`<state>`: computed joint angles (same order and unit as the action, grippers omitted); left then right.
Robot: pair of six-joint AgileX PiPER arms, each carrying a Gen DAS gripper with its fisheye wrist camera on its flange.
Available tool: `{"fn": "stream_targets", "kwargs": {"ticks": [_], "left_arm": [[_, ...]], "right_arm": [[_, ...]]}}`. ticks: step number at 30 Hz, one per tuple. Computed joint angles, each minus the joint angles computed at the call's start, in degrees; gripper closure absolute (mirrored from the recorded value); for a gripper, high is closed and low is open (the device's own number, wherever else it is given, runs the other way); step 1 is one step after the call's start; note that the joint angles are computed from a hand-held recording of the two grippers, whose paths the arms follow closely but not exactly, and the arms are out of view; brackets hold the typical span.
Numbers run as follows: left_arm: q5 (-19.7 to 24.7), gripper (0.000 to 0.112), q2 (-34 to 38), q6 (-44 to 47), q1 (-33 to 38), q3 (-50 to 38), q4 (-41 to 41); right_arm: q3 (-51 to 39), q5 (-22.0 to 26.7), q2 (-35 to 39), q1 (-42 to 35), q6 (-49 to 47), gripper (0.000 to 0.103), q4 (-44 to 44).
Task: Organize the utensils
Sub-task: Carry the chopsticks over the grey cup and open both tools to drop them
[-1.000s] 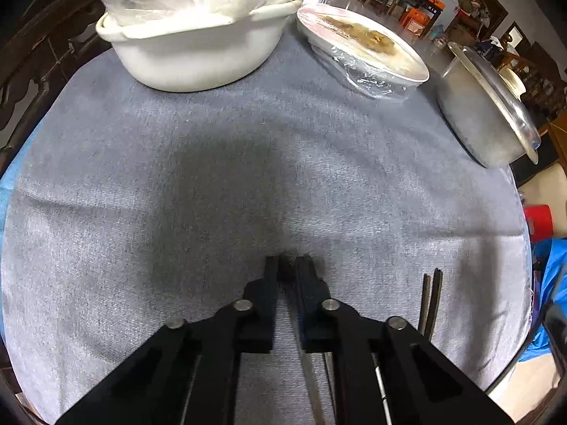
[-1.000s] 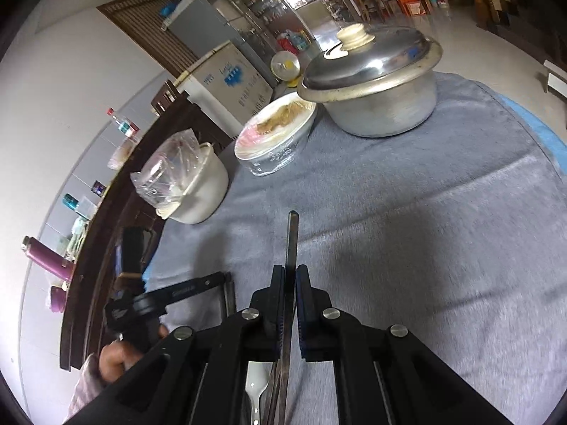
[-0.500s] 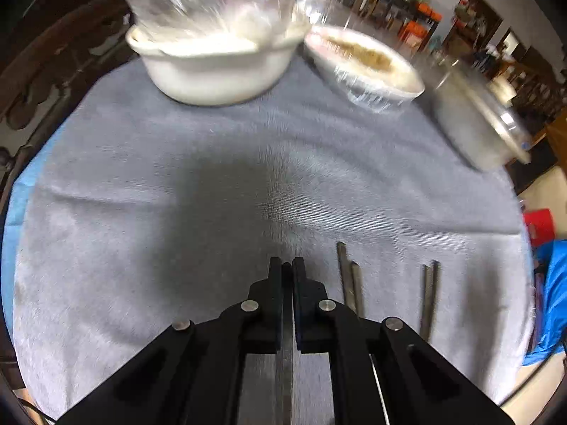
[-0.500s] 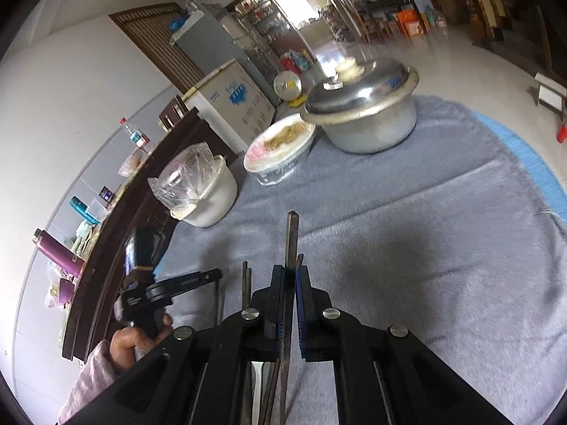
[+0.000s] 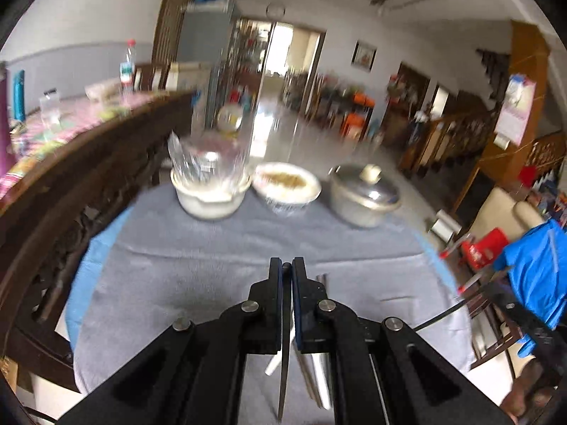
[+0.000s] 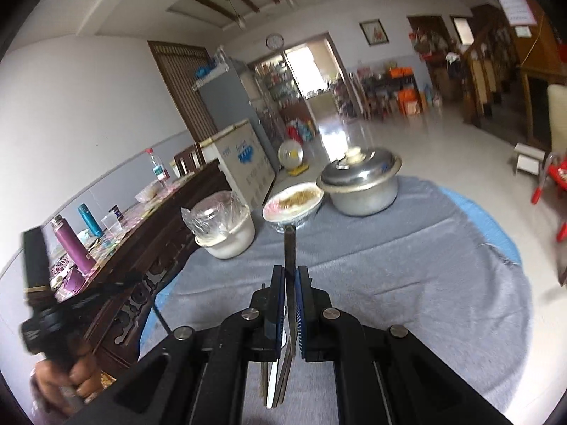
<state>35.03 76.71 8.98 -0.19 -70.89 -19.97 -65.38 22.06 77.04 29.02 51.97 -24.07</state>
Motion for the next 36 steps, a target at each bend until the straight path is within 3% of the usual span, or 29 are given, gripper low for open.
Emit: {"fn": "stream_targets", "kwargs": {"ticks": [2, 7, 15, 19, 20, 27, 34, 35, 36], "left_arm": [[-0.9, 0.107, -4.6, 0.8, 0.2, 2.8, -1.3], [1.5, 0.107, -16.0, 3.8, 2.2, 6.2, -5.3], [8.9, 0.107, -24.5, 11.6, 8.9, 5.0, -17.9], [12.6, 0.107, -26.9, 13.7, 11.3, 5.3, -21.4], [11.8, 0.107, -27.2, 13.0, 10.5, 6.0, -20.5], [9.1, 0.107, -28.8, 6.9, 5.3, 12.3, -12.7], [11.5, 0.107, -27.4, 8.4, 6.7, 15.6, -12.8], [11.6, 0.107, -27.8, 8.8, 7.2, 16.0, -12.8], [11.8, 0.105, -28.1, 10.0, 7.8, 16.4, -13.4]], "right_arm": [[1.7, 1.9, -3.1, 2.8, 7.0, 0.096, -6.9], [2.7, 8.4, -9.8, 10.5, 15.8, 0.096, -17.5], [-0.4, 18.6, -15.2, 24.6, 23.6, 0.096, -29.8], [-1.8, 22.3, -15.1, 31.0, 25.3, 0.096, -33.3], [-1.8, 23.3, -15.2, 32.5, 25.7, 0.096, -33.9], [1.9, 24.3, -13.6, 35.7, 26.9, 0.096, -31.8], [6.1, 20.4, -11.6, 31.8, 23.7, 0.095, -23.8], [7.1, 18.4, -12.1, 30.5, 23.4, 0.093, -22.6], [7.9, 17.2, -12.7, 29.9, 23.6, 0.081, -22.2]]}}
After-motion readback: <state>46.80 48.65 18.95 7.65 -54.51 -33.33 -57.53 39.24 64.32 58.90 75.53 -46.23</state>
